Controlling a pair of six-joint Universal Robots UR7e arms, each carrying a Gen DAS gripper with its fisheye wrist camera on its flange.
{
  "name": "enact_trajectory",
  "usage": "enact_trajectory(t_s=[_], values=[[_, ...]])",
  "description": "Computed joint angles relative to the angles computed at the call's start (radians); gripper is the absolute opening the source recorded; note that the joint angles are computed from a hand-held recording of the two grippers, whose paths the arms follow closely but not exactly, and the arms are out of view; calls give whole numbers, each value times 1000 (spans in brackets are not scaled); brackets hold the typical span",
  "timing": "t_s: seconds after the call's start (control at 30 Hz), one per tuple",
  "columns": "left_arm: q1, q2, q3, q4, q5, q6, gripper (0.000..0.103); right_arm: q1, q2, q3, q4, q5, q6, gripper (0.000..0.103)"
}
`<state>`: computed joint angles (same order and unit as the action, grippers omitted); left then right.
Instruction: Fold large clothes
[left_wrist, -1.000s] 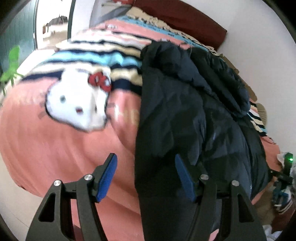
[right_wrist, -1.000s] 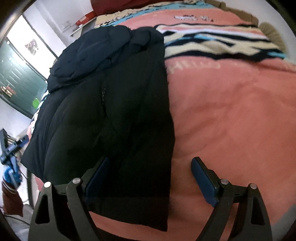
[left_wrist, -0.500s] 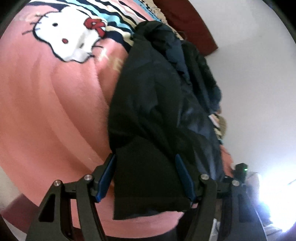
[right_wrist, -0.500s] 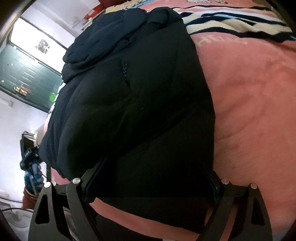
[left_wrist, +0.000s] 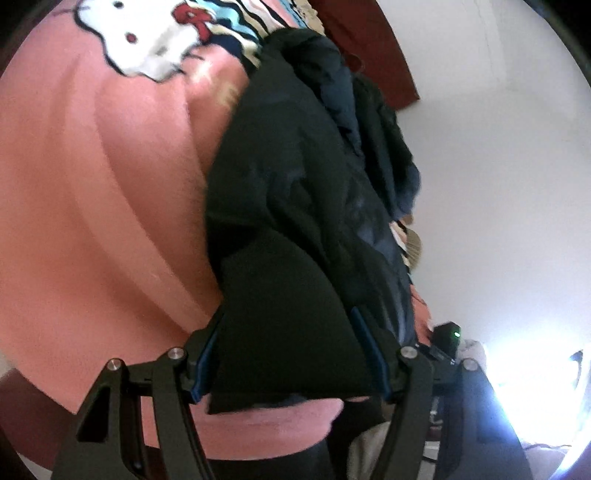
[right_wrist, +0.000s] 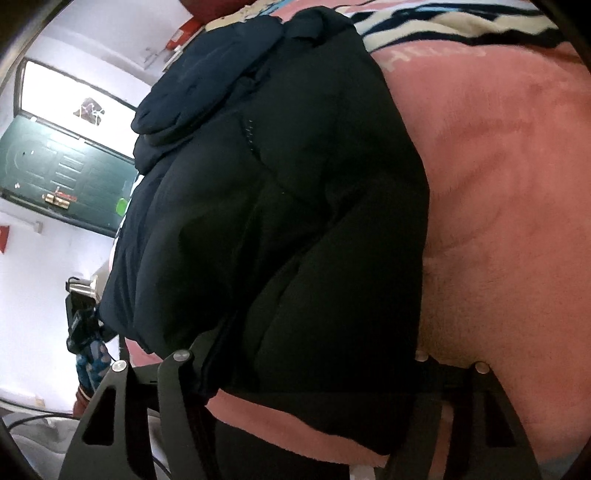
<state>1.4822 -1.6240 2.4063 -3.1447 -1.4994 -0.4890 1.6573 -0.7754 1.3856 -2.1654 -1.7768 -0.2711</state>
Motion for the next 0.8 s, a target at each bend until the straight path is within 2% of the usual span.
enact_trajectory(t_s=[0.07,0.2,0.23,0.27,0.3,0.37,0.47,0.67,0.8], values=[[-5,3,2,-8,-14,5,64,2,4,-4,5,3,4,66],[-29,6,-3,-7,13,8,61,0,2,-3,14,34,2,48],[-45,7,-5,-2,38,10,55,-4,1,-3,17,45,1,45],[-65,5,-8,10,63,17,42,-8,0,-2,18,65,5,39],[-86,0,-13,23,90,23,36,-10,-1,-1,18,77,6,34],[-106,-8,-17,16,102,34,21,-11,-2,1,8,103,8,28],[-155,-28,-35,13,126,49,17,-6,-7,2,-11,129,-7,21],[-237,-37,-110,15,159,108,16,22,-2,-36,-55,194,-35,19],[-240,-20,-188,-41,96,153,16,42,16,-106,-87,267,-40,18]])
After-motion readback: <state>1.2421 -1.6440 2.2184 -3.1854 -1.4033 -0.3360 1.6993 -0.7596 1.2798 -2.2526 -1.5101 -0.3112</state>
